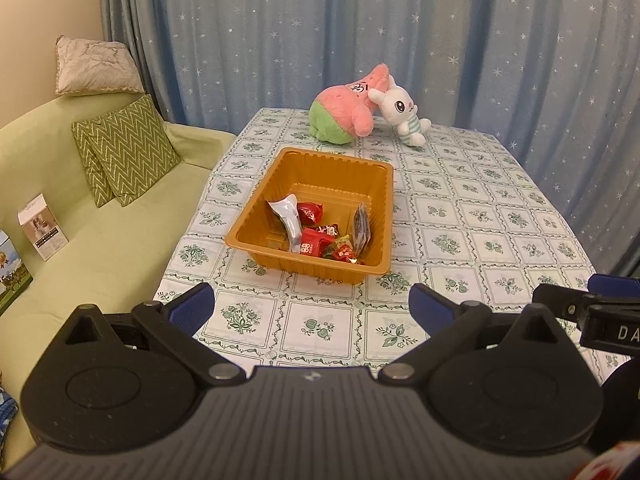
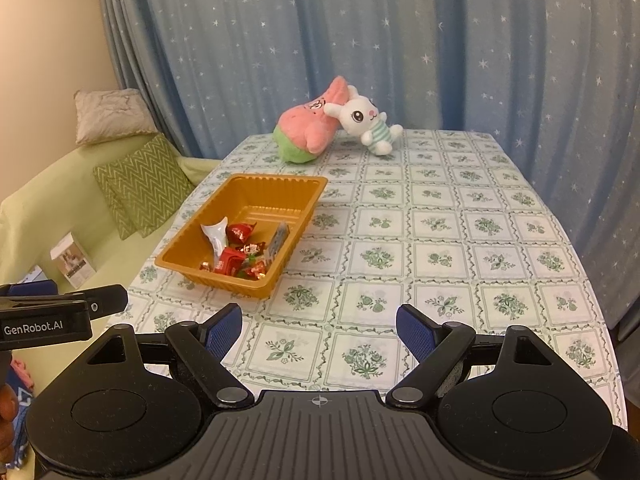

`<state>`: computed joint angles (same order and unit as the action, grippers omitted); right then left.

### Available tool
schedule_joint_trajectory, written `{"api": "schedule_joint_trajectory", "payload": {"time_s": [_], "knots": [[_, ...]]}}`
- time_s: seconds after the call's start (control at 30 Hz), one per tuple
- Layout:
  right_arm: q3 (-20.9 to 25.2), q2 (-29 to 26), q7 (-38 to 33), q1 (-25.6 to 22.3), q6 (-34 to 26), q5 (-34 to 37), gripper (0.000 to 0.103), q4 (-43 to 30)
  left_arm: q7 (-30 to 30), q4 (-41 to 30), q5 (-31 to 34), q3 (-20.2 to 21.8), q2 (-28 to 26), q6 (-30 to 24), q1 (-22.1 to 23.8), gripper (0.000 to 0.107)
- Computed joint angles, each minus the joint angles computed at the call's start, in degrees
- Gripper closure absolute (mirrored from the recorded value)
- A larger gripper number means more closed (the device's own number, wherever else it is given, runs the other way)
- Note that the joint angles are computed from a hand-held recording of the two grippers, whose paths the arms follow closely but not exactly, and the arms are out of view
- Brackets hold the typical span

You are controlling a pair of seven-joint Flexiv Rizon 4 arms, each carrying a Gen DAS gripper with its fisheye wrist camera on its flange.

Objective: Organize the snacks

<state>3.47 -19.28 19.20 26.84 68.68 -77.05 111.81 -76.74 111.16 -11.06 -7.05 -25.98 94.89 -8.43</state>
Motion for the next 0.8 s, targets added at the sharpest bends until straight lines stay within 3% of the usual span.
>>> {"api": "schedule_joint_trajectory", "payload": {"time_s": [0.8], "knots": [[0.0, 0.1, 0.3, -0.2, -0.1, -0.4, 0.019, 0.1, 0.3, -0.1, 0.2, -0.6, -0.2, 0.0, 0.2, 0.004]]}}
